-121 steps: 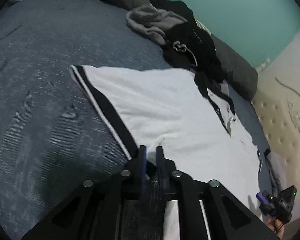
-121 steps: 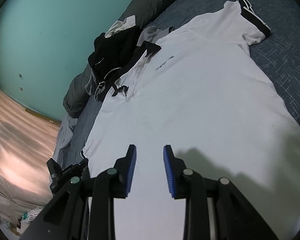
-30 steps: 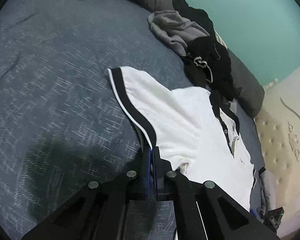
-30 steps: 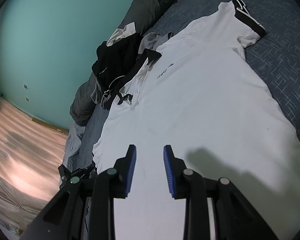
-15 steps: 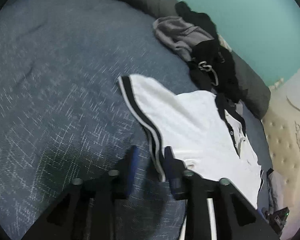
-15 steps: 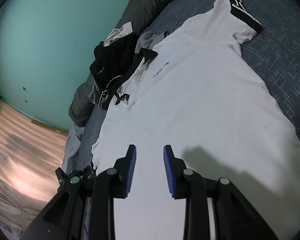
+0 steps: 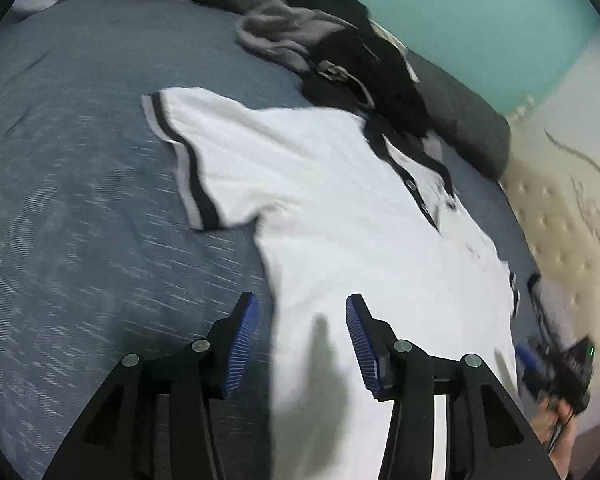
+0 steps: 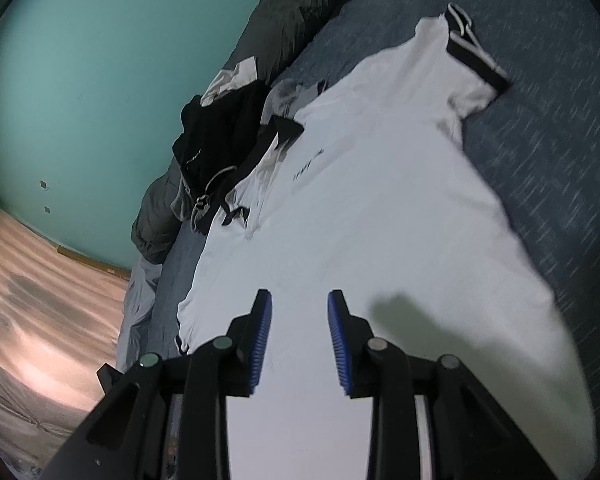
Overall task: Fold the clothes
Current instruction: 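Move the right gripper to the black-trimmed sleeve and grasp its hem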
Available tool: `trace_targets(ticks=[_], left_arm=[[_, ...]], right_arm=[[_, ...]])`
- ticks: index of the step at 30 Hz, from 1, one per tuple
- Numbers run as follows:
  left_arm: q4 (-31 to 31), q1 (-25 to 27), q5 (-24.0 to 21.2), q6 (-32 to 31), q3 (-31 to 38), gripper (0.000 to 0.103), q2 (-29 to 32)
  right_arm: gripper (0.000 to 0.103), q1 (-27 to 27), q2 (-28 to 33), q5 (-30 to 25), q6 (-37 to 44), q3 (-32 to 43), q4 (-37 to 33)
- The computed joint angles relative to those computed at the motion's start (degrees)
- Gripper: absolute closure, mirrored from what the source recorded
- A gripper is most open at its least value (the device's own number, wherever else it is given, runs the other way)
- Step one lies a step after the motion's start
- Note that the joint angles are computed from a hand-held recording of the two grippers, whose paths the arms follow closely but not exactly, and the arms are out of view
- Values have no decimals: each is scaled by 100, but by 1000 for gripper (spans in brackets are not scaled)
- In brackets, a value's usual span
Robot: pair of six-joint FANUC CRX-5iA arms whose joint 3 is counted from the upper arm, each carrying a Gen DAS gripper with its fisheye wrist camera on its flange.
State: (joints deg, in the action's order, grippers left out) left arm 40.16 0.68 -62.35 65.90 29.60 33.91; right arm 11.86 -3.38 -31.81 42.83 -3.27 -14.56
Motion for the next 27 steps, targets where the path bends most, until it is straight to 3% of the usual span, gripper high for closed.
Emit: trace_targets(ticks=[3, 6, 11, 16, 27], left_arm=[[15, -85, 153, -123, -180, 45, -94], [-7, -134, 150, -186, -191, 45, -96], [19, -190, 205, -313, -226, 43, -124], [-2, -211, 54, -223, -153, 40, -32], [-54, -271, 93, -330, -208, 38, -68]], right_arm=[[63, 7, -60, 27, -337, -74, 409], [62, -11, -146, 24, -858, -176, 886], [59, -305, -18, -712, -1133, 201, 1357], [58, -840, 605, -1824, -443, 1260, 1321], [48, -1649, 1977, -2508, 480, 2792, 1110]])
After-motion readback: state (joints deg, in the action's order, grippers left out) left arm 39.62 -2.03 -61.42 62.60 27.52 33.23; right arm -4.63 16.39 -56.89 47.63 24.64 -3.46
